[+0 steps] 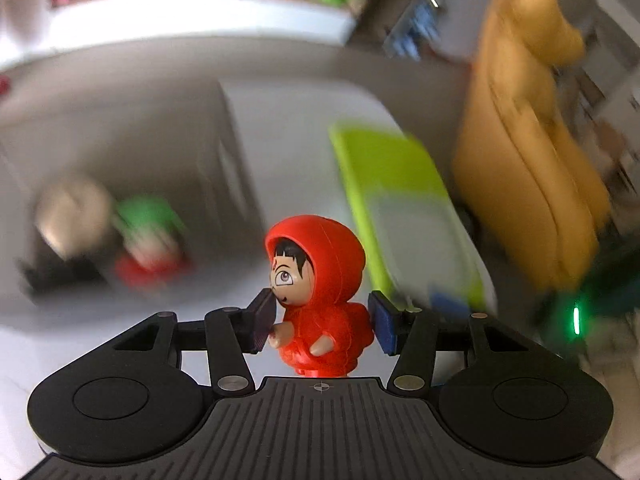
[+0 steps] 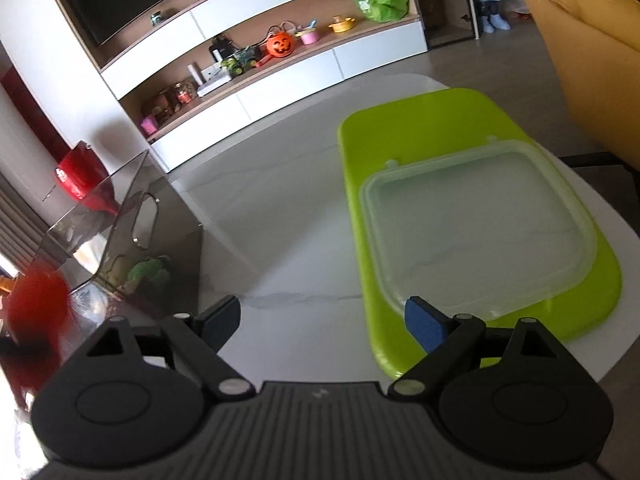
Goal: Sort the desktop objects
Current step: 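Grasp the red hooded figure with the left gripper and release it into the bin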
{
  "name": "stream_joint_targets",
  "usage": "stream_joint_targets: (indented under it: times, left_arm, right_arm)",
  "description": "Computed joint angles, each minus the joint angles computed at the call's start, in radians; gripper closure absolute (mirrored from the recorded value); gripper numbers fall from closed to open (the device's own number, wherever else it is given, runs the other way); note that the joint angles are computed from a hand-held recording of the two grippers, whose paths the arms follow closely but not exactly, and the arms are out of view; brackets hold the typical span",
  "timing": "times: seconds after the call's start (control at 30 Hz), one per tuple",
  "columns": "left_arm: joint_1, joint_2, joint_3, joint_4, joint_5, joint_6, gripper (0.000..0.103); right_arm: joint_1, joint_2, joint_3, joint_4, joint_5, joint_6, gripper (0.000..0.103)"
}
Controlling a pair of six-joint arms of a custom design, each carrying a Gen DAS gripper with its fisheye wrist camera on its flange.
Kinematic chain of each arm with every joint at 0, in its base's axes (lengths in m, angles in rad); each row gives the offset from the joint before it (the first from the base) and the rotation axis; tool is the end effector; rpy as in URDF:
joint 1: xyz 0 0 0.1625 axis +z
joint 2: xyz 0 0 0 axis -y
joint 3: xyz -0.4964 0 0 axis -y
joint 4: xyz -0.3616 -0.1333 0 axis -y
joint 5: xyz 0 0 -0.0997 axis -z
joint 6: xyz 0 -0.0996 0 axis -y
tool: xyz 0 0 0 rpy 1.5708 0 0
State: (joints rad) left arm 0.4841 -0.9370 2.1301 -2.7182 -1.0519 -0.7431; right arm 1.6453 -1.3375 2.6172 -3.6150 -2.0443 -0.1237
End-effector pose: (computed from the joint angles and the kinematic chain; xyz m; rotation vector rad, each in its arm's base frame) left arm -0.3778 -0.4051 0.1354 0.4847 2.6964 -0.5381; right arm 0.1138 -0.3443 0.3041 0.0060 -2.4977 0.9844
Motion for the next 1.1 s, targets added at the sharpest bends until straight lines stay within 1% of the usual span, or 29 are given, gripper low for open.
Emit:
stream_joint_targets:
  times: [0.03, 0.07, 0.1, 0.17, 0.3, 0.4, 0.5, 0.53, 0.57, 0.6, 0.7, 0.77, 0.83, 0.9, 1.1]
  left_arm:
    - [0.008, -0.013, -0.021, 0.02, 0.046, -0.002, 0.048]
    - [0.029, -0.019, -0.049, 0.045, 0.065, -0.014, 0.048]
    - [0.061, -0.019, -0.086, 0.078, 0.063, -0.03, 0.048]
    - [0.127, 0.0, -0.16, 0.154, 0.027, -0.067, 0.048]
    - [0.255, 0.076, -0.274, 0.246, -0.037, -0.125, 0.048]
    - [0.306, 0.134, -0.292, 0.185, -0.071, -0.138, 0.048]
    - [0.348, 0.169, -0.302, 0.143, -0.137, -0.176, 0.048]
    - [0.362, 0.181, -0.306, 0.13, -0.157, -0.188, 0.046]
    - [0.365, 0.19, -0.303, 0.114, -0.151, -0.196, 0.044]
    - [0.375, 0.193, -0.298, 0.082, -0.156, -0.195, 0.046]
    - [0.386, 0.195, -0.3, 0.066, -0.17, -0.191, 0.045]
    - [0.379, 0.199, -0.299, 0.07, -0.156, -0.189, 0.045]
    - [0.374, 0.198, -0.295, 0.07, -0.151, -0.186, 0.045]
    - [0.378, 0.193, -0.29, 0.064, -0.164, -0.184, 0.045]
    - [0.395, 0.158, -0.259, 0.046, -0.184, -0.175, 0.04]
  right_arm:
    - [0.0, 0.001, 0.0, 0.003, 0.01, 0.0, 0.013]
    - [-0.003, 0.0, -0.002, 0.007, 0.022, -0.001, 0.013]
    - [-0.006, -0.001, -0.003, 0.011, 0.034, -0.001, 0.013]
    - [-0.015, 0.001, -0.003, 0.019, 0.058, 0.005, 0.013]
    - [-0.031, 0.004, -0.002, 0.034, 0.092, 0.002, 0.013]
    - [-0.043, 0.0, 0.004, 0.034, 0.103, 0.0, 0.013]
    - [-0.06, -0.013, 0.01, 0.046, 0.114, -0.001, 0.013]
    - [-0.065, -0.016, 0.011, 0.049, 0.117, -0.002, 0.013]
    - [-0.07, -0.018, 0.012, 0.051, 0.119, -0.003, 0.013]
    - [-0.074, -0.017, 0.014, 0.051, 0.12, -0.003, 0.013]
    - [-0.087, -0.017, 0.016, 0.057, 0.134, 0.005, 0.013]
    - [-0.091, -0.014, 0.016, 0.066, 0.141, 0.011, 0.013]
    - [-0.087, -0.002, 0.018, 0.06, 0.141, 0.013, 0.013]
    - [-0.079, 0.007, 0.02, 0.055, 0.137, 0.012, 0.013]
    - [-0.051, 0.014, 0.024, 0.062, 0.107, 0.012, 0.013]
